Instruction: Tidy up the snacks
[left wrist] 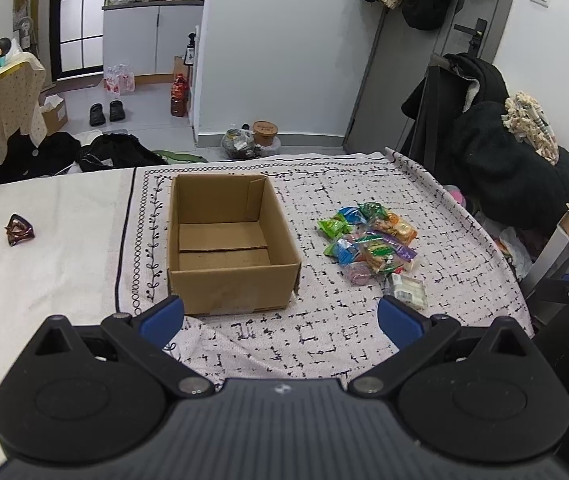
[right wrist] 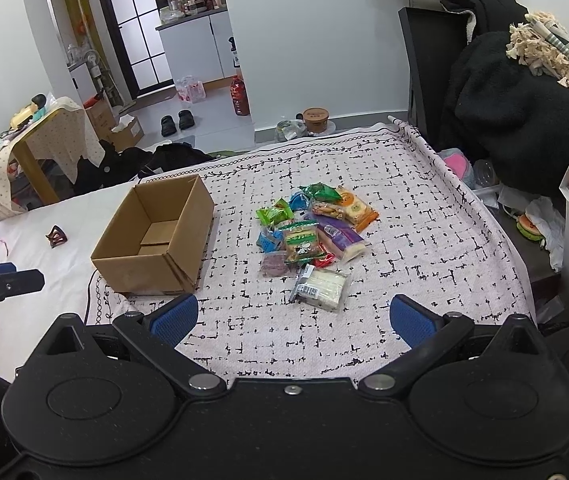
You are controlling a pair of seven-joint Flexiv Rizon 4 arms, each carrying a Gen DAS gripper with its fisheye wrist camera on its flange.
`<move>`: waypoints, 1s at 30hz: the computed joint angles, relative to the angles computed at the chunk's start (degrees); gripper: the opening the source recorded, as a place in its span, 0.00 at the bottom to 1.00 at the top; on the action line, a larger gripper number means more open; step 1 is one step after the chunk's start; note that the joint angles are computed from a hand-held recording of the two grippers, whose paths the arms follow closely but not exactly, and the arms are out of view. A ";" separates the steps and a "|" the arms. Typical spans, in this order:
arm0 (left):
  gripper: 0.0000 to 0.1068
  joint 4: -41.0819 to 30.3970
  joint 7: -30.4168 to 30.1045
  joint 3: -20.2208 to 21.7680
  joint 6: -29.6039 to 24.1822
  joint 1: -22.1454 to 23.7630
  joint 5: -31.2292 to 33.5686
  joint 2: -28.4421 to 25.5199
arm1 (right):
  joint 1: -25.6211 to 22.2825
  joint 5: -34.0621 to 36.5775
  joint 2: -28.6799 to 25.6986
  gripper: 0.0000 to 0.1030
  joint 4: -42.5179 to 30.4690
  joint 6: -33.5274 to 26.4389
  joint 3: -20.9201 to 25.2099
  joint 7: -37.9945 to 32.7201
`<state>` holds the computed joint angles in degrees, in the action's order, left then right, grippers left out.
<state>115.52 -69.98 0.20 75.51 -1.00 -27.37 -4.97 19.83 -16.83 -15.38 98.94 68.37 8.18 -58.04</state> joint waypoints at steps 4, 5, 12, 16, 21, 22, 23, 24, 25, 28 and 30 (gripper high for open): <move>0.96 -1.13 -0.35 0.01 -0.45 0.10 1.24 -0.74 | 0.04 0.00 -0.21 1.00 -0.20 -0.22 -0.06 -0.07; 0.96 -1.37 -0.13 -0.11 -0.61 0.18 1.06 -0.91 | 0.01 0.07 -0.36 1.00 -0.39 -0.28 -0.05 -0.15; 0.96 -3.17 0.77 -0.63 -1.77 0.35 1.08 -2.41 | 0.00 0.31 -0.96 1.00 -0.78 -0.02 -0.08 -0.17; 0.96 -4.62 1.26 -0.88 -2.97 0.58 1.62 -3.59 | -0.03 0.64 -2.02 1.00 -1.69 -0.19 -0.20 -0.42; 0.96 -7.78 0.67 -0.79 -4.97 0.70 4.24 -6.15 | -0.39 1.68 -3.69 1.00 -3.31 -1.10 -0.24 -0.91; 0.96 -8.36 0.75 -0.95 -5.27 0.80 4.42 -6.67 | -0.42 1.82 -3.96 1.00 -3.54 -1.25 -0.28 -0.98; 0.96 -8.99 1.19 -1.23 -5.60 0.95 4.40 -7.23 | -0.48 1.96 -4.10 1.00 -3.64 -1.38 -0.30 -1.07; 0.96 -9.50 1.73 -1.49 -5.86 1.07 4.36 -7.73 | -0.51 2.08 -4.44 1.00 -4.01 -1.68 -0.37 -1.13; 0.96 -10.15 2.70 -1.89 -6.27 1.25 4.20 -8.30 | -0.52 2.12 -4.73 1.00 -4.36 -1.95 -0.45 -1.18; 0.96 -11.95 6.32 -3.27 -7.28 1.93 2.20 -9.98 | -0.51 2.08 -5.81 1.00 -5.53 -2.84 -0.77 -1.38; 0.96 -14.19 6.06 -2.99 -8.54 1.66 3.26 -11.60 | -0.89 2.96 -6.82 1.00 -6.76 -3.57 -0.47 -2.04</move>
